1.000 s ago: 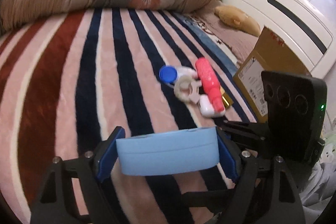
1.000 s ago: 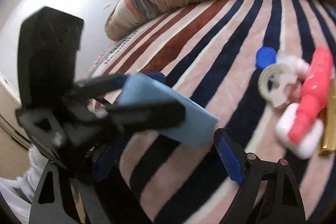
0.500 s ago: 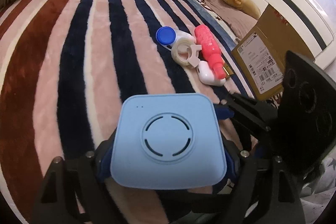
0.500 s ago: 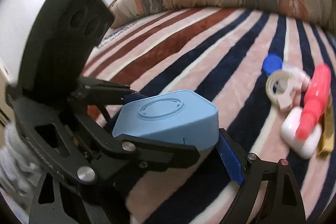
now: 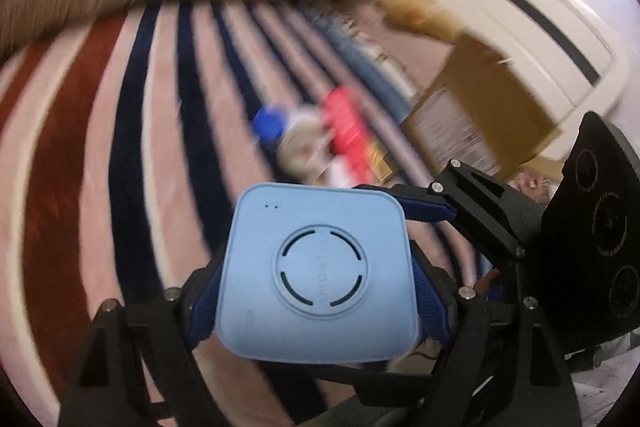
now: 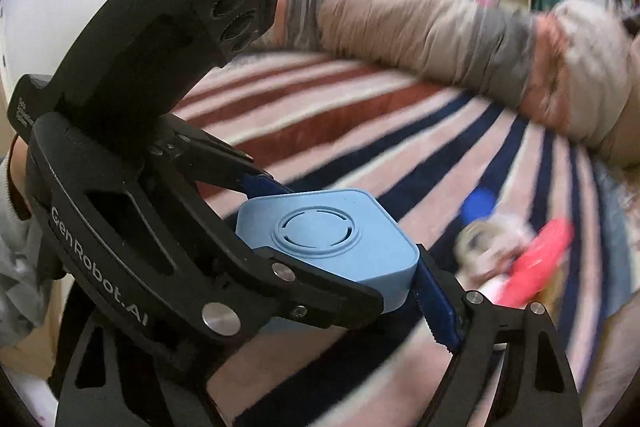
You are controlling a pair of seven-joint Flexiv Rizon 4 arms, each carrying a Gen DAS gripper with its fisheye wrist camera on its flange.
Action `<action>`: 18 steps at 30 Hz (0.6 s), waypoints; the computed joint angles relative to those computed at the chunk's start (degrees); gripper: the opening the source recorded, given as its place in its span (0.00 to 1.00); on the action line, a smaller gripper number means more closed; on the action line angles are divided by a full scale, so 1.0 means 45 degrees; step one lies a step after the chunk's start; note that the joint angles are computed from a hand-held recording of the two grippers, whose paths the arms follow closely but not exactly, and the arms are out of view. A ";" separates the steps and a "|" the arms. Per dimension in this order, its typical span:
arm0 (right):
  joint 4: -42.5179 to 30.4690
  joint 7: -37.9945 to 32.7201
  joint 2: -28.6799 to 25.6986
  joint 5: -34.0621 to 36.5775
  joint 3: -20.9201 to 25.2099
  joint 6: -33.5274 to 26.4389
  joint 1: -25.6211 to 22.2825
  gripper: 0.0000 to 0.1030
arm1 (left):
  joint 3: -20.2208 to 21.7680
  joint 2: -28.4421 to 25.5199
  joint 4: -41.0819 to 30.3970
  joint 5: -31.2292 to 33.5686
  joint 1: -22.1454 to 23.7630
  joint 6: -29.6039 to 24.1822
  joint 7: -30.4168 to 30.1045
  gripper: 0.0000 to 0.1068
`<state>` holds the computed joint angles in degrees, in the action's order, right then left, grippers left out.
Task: Organize rigid objects
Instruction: 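Carry the light blue case into the cardboard box and open the left gripper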
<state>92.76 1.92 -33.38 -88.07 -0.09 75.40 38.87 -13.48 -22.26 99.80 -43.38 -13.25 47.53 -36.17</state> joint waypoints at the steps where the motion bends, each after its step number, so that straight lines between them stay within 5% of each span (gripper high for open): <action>1: 0.0187 -0.0089 0.0348 -0.0060 -0.0010 -0.0357 0.0098 0.80 | -0.0129 0.0179 -0.0050 -0.0120 -0.0050 0.0118 0.0246 0.74; 8: 0.2457 -0.0536 0.3853 -0.0596 0.0909 -0.4218 -0.0054 0.80 | -0.0867 -0.0063 -0.2715 0.0619 -0.1405 -0.0199 0.0909 0.74; 14: 0.5236 -0.0401 0.6784 0.1619 0.2211 -0.6308 -0.1506 0.80 | -0.0987 -0.3243 -0.8064 0.3530 -0.3561 -0.3287 -0.0937 0.74; 18: 0.6505 0.0045 0.7750 0.2474 0.2632 -0.5860 -0.2742 0.80 | -0.0663 -0.5093 -1.1126 0.4514 -0.4629 -0.5131 -0.2036 0.74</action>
<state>122.03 2.13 1.49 -76.94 11.75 49.02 26.53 -16.47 -45.17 49.73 -23.07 -34.08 24.44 -45.33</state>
